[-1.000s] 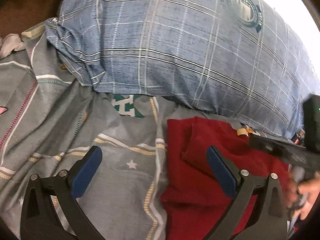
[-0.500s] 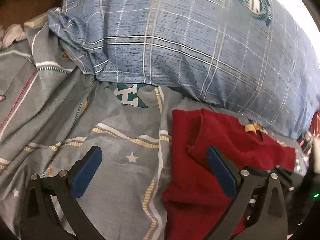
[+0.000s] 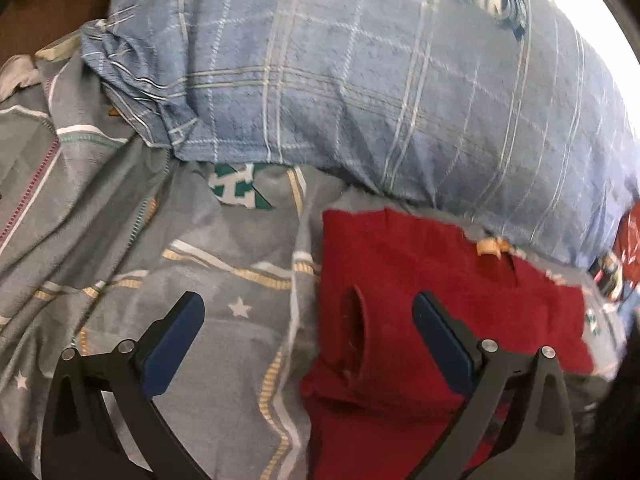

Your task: Fold small clothes

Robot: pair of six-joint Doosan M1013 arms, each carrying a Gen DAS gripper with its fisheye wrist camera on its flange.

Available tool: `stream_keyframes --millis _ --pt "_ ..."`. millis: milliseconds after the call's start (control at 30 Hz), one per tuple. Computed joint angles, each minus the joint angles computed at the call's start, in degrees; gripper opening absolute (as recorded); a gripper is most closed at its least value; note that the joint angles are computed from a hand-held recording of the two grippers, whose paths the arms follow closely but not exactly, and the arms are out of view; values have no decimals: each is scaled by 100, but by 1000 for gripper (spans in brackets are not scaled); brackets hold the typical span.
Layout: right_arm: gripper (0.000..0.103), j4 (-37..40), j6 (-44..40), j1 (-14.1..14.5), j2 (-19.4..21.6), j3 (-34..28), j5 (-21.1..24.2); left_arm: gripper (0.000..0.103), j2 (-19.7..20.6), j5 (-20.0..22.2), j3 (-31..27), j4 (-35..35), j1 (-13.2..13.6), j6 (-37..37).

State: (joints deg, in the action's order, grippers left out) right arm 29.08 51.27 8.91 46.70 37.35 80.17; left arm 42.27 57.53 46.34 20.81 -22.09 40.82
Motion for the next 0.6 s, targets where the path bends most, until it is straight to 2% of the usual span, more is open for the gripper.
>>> stream_keyframes --millis 67,133,200,233,267,300,367,400,433,467,500,533,600 --pt "48 239 245 -167 -119 76 -132 103 31 31 -40 -35 -25 127" --pt "65 9 683 -329 -372 350 -891 103 39 -3 -51 -74 -44 207" --pt "79 -829 1599 -436 -523 502 -1693 103 66 6 -83 -78 -68 271" --pt "85 -1358 2223 -488 -486 437 -1908 103 98 57 -123 -85 -81 327" --pt "85 -1730 2699 -523 -373 262 -1872 103 140 131 -175 -104 -92 398" --pt "85 -2055 3211 -569 -161 -81 -1578 103 172 186 -214 -119 -101 449" --pt "85 -1830 3687 -714 375 -927 -662 103 238 283 -285 -148 -125 547" --pt "79 -1518 3676 -779 524 -1129 -442 103 256 302 -300 -164 -135 596" --pt "52 -1210 3624 -830 617 -1219 -366 103 284 321 -332 -187 -148 680" --pt "36 -1133 3569 -834 655 -1247 -404 103 309 337 -360 -192 -161 754" --pt "22 -1357 3479 -795 602 -1127 -639 103 332 353 -387 -189 -174 816" --pt "14 -1512 3307 -760 528 -1008 -880 103 341 337 -392 -184 -187 889" --pt "13 -1522 3209 -762 556 -1128 -856 103 320 213 -338 -149 -205 970"
